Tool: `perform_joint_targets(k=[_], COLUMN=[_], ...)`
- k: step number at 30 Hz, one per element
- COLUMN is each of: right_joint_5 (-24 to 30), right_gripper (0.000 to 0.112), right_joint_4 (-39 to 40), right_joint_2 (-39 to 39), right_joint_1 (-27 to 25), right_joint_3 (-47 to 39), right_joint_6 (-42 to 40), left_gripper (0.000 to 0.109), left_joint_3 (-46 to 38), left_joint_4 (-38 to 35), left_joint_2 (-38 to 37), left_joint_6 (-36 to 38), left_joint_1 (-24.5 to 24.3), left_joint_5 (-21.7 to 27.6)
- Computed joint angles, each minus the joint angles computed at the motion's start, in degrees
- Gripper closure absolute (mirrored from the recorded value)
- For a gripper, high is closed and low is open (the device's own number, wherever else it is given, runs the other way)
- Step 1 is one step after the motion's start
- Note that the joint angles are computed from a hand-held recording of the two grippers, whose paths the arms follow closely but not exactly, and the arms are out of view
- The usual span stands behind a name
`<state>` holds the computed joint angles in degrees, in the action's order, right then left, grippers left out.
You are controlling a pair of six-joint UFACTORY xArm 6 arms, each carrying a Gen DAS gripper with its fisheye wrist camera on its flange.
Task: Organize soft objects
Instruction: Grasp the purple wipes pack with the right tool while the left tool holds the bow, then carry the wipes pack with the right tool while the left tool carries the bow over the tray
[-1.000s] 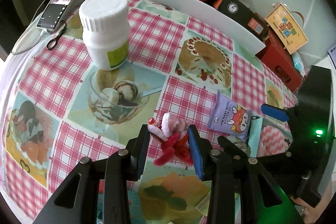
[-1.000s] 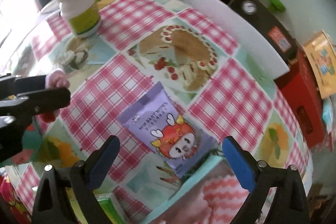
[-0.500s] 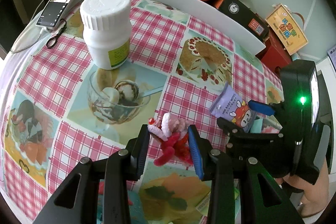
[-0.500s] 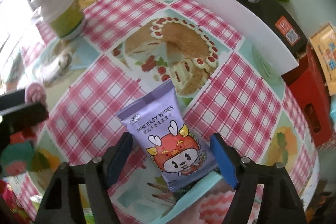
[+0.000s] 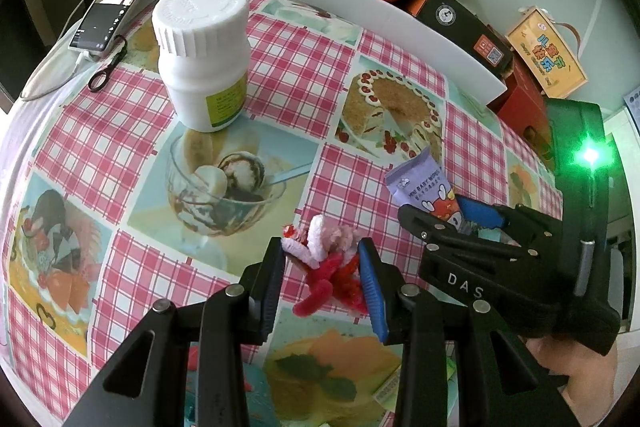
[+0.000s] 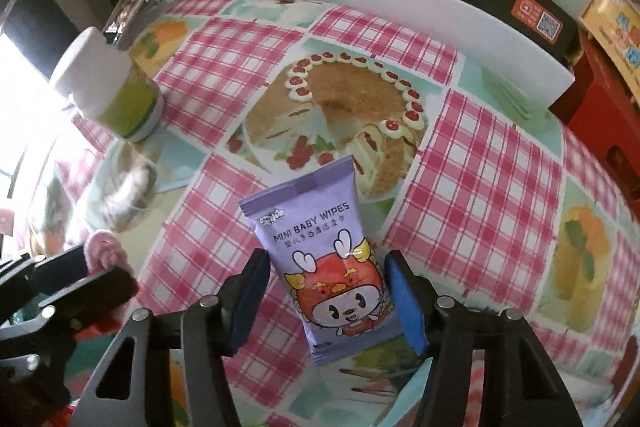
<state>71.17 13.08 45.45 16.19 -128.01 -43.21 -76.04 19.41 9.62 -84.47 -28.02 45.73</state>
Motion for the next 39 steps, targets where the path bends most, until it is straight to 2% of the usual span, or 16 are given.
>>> perform_joint_targets(k=[4, 8, 12, 17, 28, 39], right_joint_5=[3.1, 4.4, 3.8, -1.1, -8.9, -13.0], right_gripper=[0.058, 0.059, 0.06, 0.06, 0.06, 0.06], right_joint_4=[1.8, 3.9, 6.9, 11.6, 15.2, 14.1], right_joint_2=[1.1, 0.8, -5.0, -14.7, -28.2, -32.7], right_joint_1=[-0.7, -1.4, -3.4, -4.9, -10.1, -17.7], right_joint_3=[-3.0, -3.9, 3.1, 15.8, 32.9, 39.2], right_joint_6=[1.6, 2.2, 1.5, 0.5, 2.3, 4.9], left_gripper=[0.07, 0.07, 0.07, 0.07, 0.07, 0.07], left_joint_3=[0.1, -0.2, -0.3, -1.6, -6.9, -17.6], left_joint_4=[0.8, 1.3, 2.2, 3.7, 5.1, 5.0], left_joint_2=[-0.3, -0.5, -1.1, -1.1, 1.2, 7.8], left_joint_6=[-0.6, -0.7, -1.3, -1.8, 0.8, 7.3], left_joint_1=[-0.1, -0.4, -0.8, -1.5, -3.9, -6.9], left_joint_5=[0.0, 0.4, 0.9, 2.0, 4.8, 7.9])
